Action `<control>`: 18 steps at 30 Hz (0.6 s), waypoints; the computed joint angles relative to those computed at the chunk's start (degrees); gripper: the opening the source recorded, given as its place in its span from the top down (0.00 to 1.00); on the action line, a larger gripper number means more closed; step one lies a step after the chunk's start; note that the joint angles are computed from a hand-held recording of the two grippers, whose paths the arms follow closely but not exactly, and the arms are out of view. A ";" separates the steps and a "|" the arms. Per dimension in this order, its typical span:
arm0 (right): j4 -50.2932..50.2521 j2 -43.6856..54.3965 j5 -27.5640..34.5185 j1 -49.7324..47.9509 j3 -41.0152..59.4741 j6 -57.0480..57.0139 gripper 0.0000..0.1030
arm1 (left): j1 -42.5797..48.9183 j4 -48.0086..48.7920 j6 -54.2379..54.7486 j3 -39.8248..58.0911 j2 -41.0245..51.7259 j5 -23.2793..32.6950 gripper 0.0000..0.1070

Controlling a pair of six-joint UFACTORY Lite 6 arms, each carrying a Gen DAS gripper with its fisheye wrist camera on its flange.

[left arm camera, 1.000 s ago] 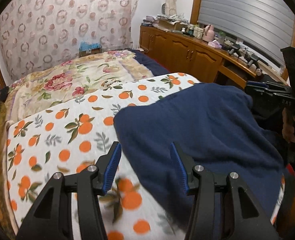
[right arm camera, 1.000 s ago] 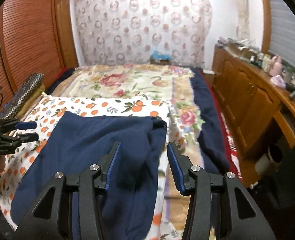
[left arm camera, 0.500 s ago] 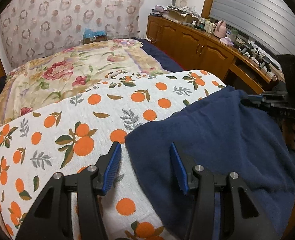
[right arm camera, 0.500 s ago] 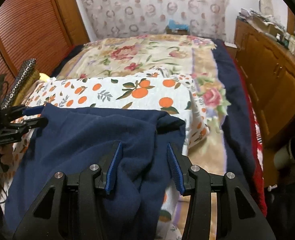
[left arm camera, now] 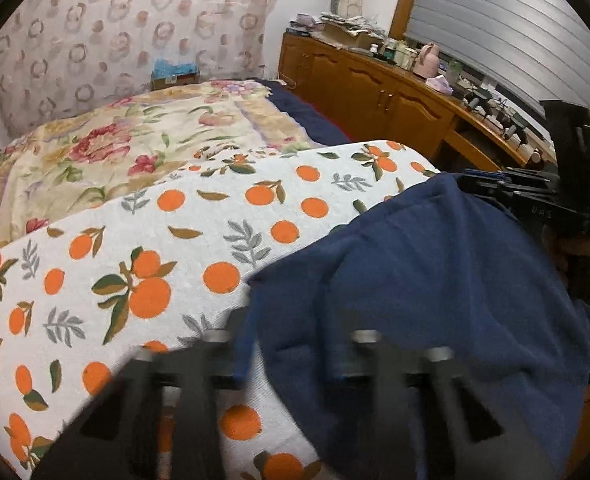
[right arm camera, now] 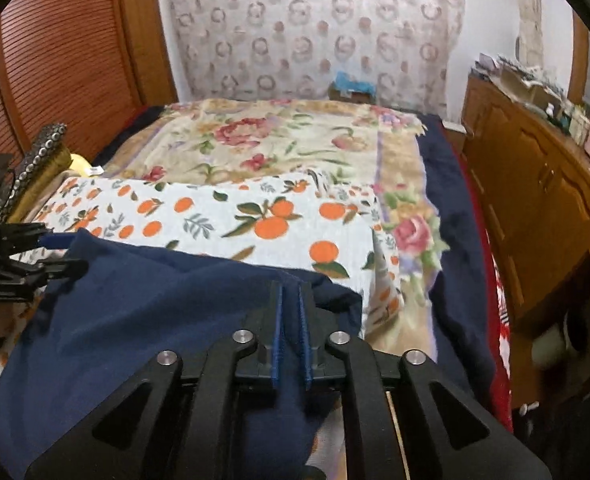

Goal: Fold small clothes
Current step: 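Grasp the shirt edge with the left tool while the right tool holds its edge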

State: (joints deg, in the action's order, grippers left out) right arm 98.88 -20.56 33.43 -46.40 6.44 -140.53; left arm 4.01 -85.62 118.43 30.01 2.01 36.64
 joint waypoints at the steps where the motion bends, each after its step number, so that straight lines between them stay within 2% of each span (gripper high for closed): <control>1: 0.96 0.13 -0.44 0.49 0.14 -0.46 0.81 | 1.11 1.98 -1.59 -0.09 -0.91 2.03 0.95; 3: -1.56 -0.51 0.51 -0.56 0.34 1.26 0.78 | 3.45 3.35 -2.74 -1.92 -5.82 5.00 0.95; 5: -0.89 -2.01 -0.55 0.40 -0.08 1.22 0.57 | 6.60 5.49 -4.41 -2.92 -9.33 7.89 0.95; 7: 0.48 -0.98 -1.52 1.65 0.28 -0.15 0.47 | 7.50 6.76 -4.66 -2.89 -9.77 7.23 0.95; 8: 2.78 1.20 -3.72 3.73 1.15 -1.46 0.46 | 7.21 6.37 -4.03 -2.75 -8.97 6.24 0.95; 11: 7.99 7.11 -4.41 5.74 3.17 -5.48 0.44 | 5.90 3.96 -2.05 -2.68 -6.09 3.35 0.94; 18: -0.95 15.31 0.44 1.21 8.41 1.20 0.42 | 4.64 1.76 -0.30 -2.00 -2.68 1.48 0.92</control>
